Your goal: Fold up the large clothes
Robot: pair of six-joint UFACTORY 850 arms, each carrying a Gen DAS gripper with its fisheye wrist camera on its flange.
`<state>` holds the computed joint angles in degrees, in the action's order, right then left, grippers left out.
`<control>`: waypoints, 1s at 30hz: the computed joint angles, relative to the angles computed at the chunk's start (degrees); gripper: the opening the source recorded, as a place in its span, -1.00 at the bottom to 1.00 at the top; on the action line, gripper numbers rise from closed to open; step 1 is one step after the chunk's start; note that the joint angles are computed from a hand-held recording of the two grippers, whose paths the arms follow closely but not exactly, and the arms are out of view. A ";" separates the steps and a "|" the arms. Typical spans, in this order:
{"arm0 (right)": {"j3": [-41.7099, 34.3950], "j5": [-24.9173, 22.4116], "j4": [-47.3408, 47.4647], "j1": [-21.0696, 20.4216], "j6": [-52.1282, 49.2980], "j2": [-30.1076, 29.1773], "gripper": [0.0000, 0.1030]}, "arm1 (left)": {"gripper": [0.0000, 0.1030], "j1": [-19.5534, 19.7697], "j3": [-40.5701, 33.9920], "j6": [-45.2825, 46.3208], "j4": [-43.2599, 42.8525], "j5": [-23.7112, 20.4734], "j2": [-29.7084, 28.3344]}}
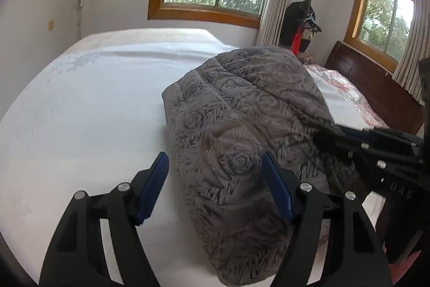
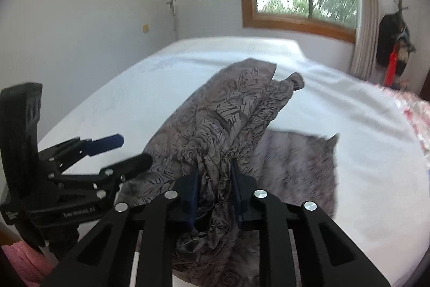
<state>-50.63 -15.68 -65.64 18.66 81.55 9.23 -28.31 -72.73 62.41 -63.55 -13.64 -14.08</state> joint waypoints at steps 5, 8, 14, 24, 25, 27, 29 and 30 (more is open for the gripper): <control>3.69 -6.44 -8.17 1.40 9.48 5.45 -0.61 | 0.37 -3.41 0.95 4.71 -2.88 2.50 1.59; 6.31 -9.50 -7.94 1.24 10.78 7.81 -0.61 | 0.37 -5.38 0.30 1.18 1.80 2.65 0.79; 9.96 -5.81 -0.99 -3.57 7.17 8.30 -0.61 | 0.39 -7.92 -2.03 -11.43 15.46 0.84 -2.56; 12.20 5.87 7.61 -11.04 0.51 4.53 -0.58 | 0.44 -9.39 -2.16 -13.70 18.74 3.31 -5.90; 12.28 7.23 7.55 -11.69 1.03 3.98 -0.57 | 0.44 -9.33 -2.45 -13.15 17.90 3.12 -6.39; 12.35 8.15 8.29 -12.44 0.80 3.72 -0.55 | 0.44 -9.24 -3.26 -15.09 19.63 2.78 -7.02; 12.08 7.34 10.80 -12.23 -1.62 3.86 -0.51 | 0.44 -9.20 -3.54 -17.81 22.34 2.64 -7.08; 11.91 7.19 12.74 -12.24 -3.54 4.05 -0.50 | 0.44 -8.95 -3.76 -18.94 23.35 2.05 -6.96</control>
